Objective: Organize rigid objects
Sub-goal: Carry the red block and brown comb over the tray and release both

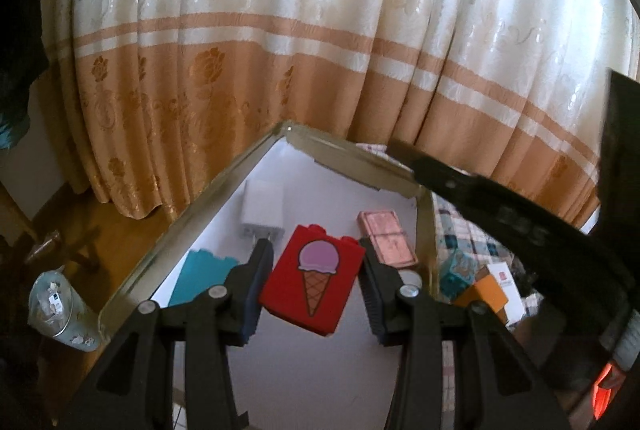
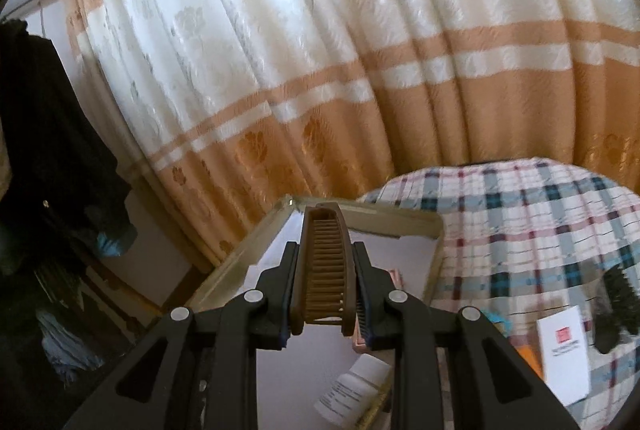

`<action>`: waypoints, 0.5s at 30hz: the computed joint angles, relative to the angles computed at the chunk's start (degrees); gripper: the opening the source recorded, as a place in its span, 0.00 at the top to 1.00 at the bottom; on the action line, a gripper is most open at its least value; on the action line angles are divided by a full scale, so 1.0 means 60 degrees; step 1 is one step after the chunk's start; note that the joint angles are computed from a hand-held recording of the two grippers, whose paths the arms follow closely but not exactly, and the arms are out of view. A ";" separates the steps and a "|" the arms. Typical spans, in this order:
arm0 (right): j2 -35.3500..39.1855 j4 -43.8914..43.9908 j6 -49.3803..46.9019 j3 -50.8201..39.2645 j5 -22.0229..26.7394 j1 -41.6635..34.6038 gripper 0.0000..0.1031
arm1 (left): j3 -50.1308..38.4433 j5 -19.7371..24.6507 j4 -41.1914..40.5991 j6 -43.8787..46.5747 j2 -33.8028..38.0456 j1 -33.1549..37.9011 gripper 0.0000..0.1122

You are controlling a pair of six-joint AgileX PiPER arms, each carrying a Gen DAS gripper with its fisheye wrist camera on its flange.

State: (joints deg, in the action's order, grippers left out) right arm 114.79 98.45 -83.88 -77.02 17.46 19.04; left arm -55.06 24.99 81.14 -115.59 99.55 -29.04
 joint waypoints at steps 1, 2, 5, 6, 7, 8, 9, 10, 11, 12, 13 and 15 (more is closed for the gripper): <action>0.0141 -0.0286 0.0280 -0.0130 0.0003 0.0049 0.73 | -0.0002 0.0038 -0.0146 0.0165 0.0033 -0.0028 0.62; 0.0240 -0.0528 0.0516 -0.0211 0.0071 0.0072 0.73 | 0.0004 0.0103 -0.0290 0.0296 0.0063 -0.0071 0.62; 0.0354 -0.0663 0.0517 -0.0230 0.0208 0.0169 0.73 | 0.0110 0.0527 -0.0270 0.0205 0.0106 -0.0327 0.62; 0.0375 -0.0617 0.0377 -0.0214 0.0191 0.0224 0.73 | 0.0135 0.0695 -0.0351 0.0271 0.0107 -0.0451 0.62; 0.0396 -0.0613 0.0298 -0.0194 0.0181 0.0273 0.73 | 0.0177 0.0744 -0.0364 0.0286 0.0076 -0.0523 0.62; 0.0431 -0.0711 0.0378 -0.0205 0.0201 0.0295 0.73 | 0.0220 0.0710 -0.0344 0.0271 0.0044 -0.0536 0.62; 0.0475 -0.0861 0.0539 -0.0229 0.0275 0.0278 0.73 | 0.0280 0.0633 -0.0317 0.0234 0.0000 -0.0532 0.62; 0.0525 -0.0971 0.0659 -0.0255 0.0340 0.0250 0.73 | 0.0312 0.0579 -0.0262 0.0185 -0.0003 -0.0515 0.62; 0.0555 -0.1021 0.0695 -0.0269 0.0363 0.0241 0.73 | 0.0342 0.0543 -0.0179 0.0104 0.0010 -0.0509 0.62; 0.0588 -0.1158 0.0793 -0.0311 0.0414 0.0224 0.73 | 0.0335 0.0497 -0.0165 0.0116 0.0057 -0.0505 0.62; 0.0630 -0.1290 0.0869 -0.0345 0.0512 0.0200 0.73 | 0.0327 0.0447 -0.0158 0.0136 0.0093 -0.0513 0.62; 0.0675 -0.1414 0.0923 -0.0367 0.0631 0.0181 0.73 | 0.0300 0.0330 -0.0127 0.0182 0.0184 -0.0503 0.62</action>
State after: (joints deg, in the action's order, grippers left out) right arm 118.84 89.96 -78.35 -79.22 21.25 20.13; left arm -53.26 26.97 80.38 -114.50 100.65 -32.06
